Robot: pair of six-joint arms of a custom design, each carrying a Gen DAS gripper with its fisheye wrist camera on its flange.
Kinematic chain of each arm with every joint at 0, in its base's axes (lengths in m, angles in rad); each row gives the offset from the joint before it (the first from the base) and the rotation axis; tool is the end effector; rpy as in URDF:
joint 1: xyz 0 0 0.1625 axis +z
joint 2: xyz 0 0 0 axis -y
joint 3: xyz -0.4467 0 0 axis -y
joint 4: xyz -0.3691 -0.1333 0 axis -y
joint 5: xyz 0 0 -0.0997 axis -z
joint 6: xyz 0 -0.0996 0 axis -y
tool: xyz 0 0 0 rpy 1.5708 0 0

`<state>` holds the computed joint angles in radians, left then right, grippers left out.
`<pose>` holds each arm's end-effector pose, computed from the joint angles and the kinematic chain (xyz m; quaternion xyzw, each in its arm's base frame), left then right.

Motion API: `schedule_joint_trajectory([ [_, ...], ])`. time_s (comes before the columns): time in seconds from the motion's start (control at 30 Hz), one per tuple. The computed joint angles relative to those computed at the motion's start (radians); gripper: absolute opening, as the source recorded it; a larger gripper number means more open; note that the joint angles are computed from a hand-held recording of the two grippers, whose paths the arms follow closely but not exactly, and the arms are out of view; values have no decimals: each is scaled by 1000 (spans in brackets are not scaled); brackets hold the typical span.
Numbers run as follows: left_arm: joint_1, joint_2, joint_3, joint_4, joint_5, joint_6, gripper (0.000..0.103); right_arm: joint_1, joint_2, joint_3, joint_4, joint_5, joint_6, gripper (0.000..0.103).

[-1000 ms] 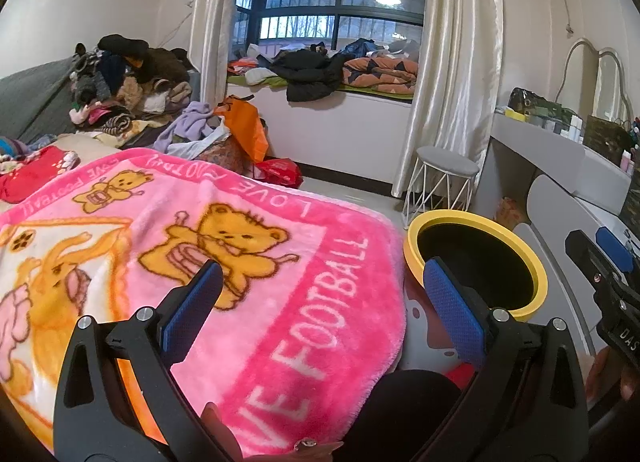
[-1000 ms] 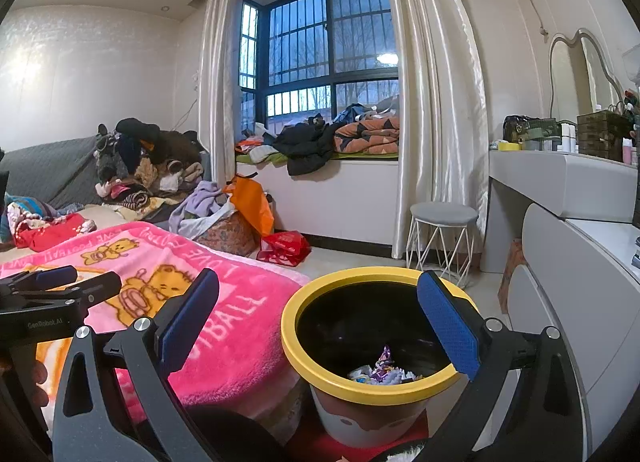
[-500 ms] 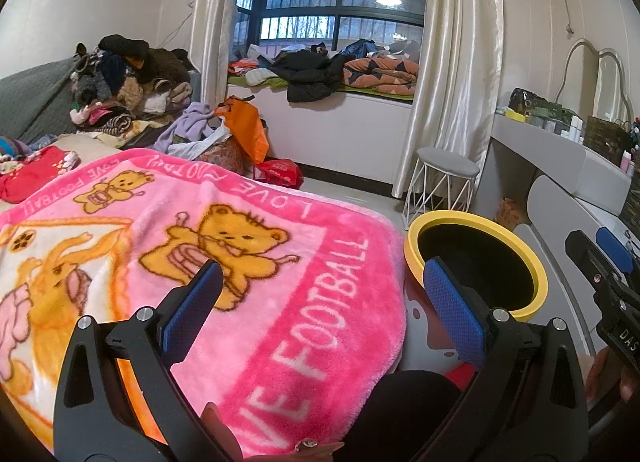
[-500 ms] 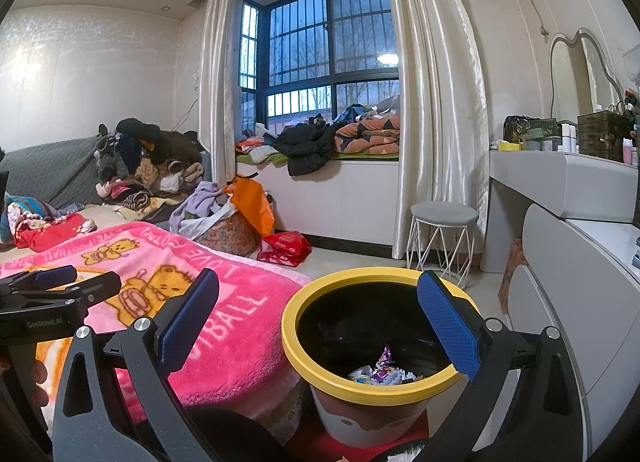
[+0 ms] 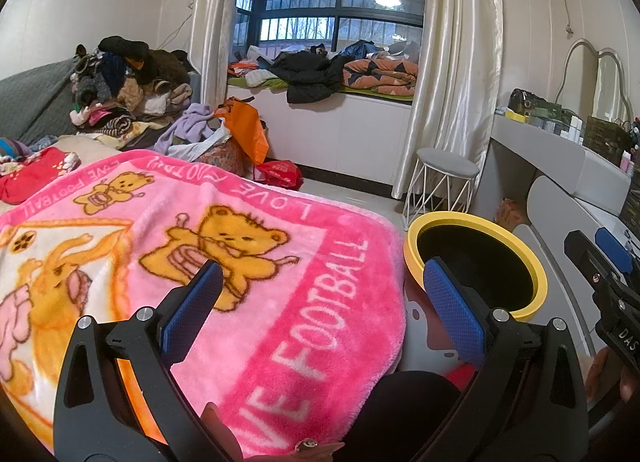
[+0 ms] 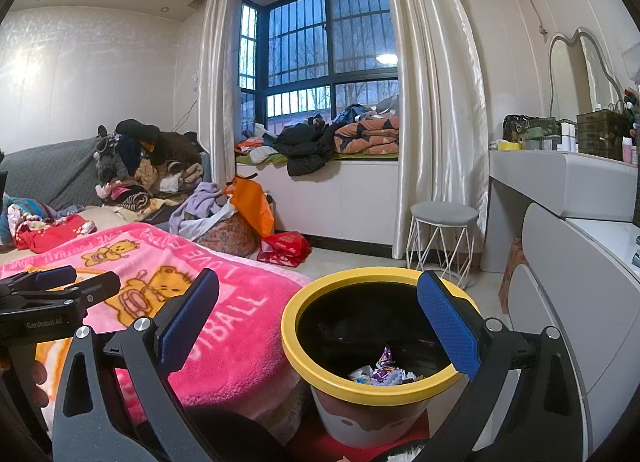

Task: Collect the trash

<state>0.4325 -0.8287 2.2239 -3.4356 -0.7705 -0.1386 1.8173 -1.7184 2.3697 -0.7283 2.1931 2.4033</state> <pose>-0.3560 -0.3899 0.1116 0.3498 0.8296 -0.3979 0.1765 0.1501 -0.2883 0.2874 0.1078 -0.6761 0.6269 0.3718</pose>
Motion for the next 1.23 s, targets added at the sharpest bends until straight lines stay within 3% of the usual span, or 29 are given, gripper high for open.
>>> schedule_joint_trajectory([
  [0.5,-2,-6,-6,30,27,-12,92,0,0,-3,7,-5,15,97],
  [0.7,8,-35,-14,93,78,-108,92,39,70,-82,74,-14,50,97],
  [0.87,82,-144,17,162,154,-218,92,94,250,-246,239,-123,68,97],
  [0.97,156,-237,42,243,265,-288,92,126,432,-437,471,-230,122,97],
  [1.07,273,-369,61,404,383,-401,92,154,714,-706,772,-340,183,97],
  [1.13,357,-443,62,532,460,-474,92,177,907,-899,976,-334,212,97],
  [1.23,503,-525,24,847,517,-680,92,199,1172,-1161,1205,-312,231,97],
])
